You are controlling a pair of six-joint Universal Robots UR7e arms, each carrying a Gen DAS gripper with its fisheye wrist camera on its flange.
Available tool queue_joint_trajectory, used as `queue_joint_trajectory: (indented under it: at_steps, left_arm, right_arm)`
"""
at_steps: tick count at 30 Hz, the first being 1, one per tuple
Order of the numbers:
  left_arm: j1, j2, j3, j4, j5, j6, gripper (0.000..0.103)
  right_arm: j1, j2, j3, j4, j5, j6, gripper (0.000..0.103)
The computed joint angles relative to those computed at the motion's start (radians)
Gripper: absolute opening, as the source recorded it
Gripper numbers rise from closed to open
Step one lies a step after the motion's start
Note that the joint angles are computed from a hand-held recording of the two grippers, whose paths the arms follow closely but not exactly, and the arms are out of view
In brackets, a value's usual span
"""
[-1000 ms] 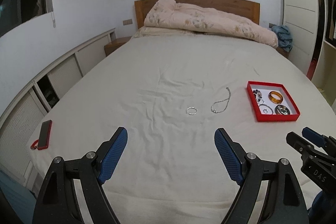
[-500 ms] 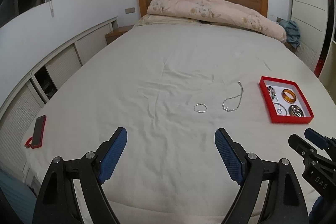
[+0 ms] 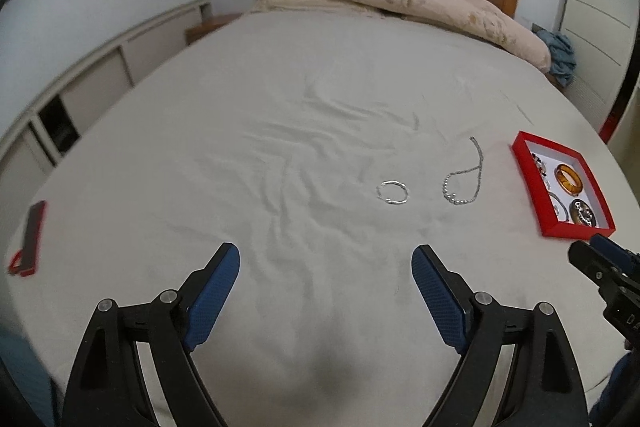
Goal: Organize jewelry
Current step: 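Close left tool on the twisted hoop while right tool grasps the silver chain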
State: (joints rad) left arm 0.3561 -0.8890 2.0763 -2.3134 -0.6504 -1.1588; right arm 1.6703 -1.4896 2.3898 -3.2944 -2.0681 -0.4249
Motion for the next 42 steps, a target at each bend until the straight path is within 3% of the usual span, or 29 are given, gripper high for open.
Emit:
queue_joint_trajectory:
  at_steps: [2, 7, 15, 20, 26, 29, 34, 42]
  left_arm:
    - [0.041, 0.034, -0.012, -0.102, -0.011, 0.091, 0.086]
    - [0.133, 0.119, -0.082, -0.248, -0.049, 0.268, 0.063]
    - [0.242, 0.233, -0.188, -0.383, -0.121, 0.458, 0.052]
    - [0.293, 0.276, -0.220, -0.413, -0.172, 0.504, 0.042]
    - [0.304, 0.300, -0.256, -0.389, -0.144, 0.566, 0.039]
    - [0.295, 0.309, -0.249, -0.408, -0.122, 0.574, 0.032]
    - [0.287, 0.304, -0.210, -0.477, -0.094, 0.572, 0.007]
    - [0.294, 0.279, -0.142, -0.605, -0.095, 0.560, 0.007]
  right_arm:
    - [-0.019, 0.023, -0.017, -0.005, 0.013, -0.007, 0.054]
    - [-0.064, 0.083, -0.067, -0.014, 0.044, -0.023, 0.054]
    - [-0.112, 0.188, -0.165, 0.000, 0.102, -0.043, 0.054]
    - [-0.141, 0.250, -0.222, 0.022, 0.123, -0.040, 0.054]
    - [-0.165, 0.305, -0.268, 0.039, 0.128, -0.045, 0.054]
    - [-0.171, 0.326, -0.288, 0.049, 0.130, -0.040, 0.054]
    - [-0.178, 0.363, -0.324, 0.059, 0.137, -0.050, 0.054]
    - [-0.180, 0.412, -0.402, 0.085, 0.159, -0.050, 0.054]
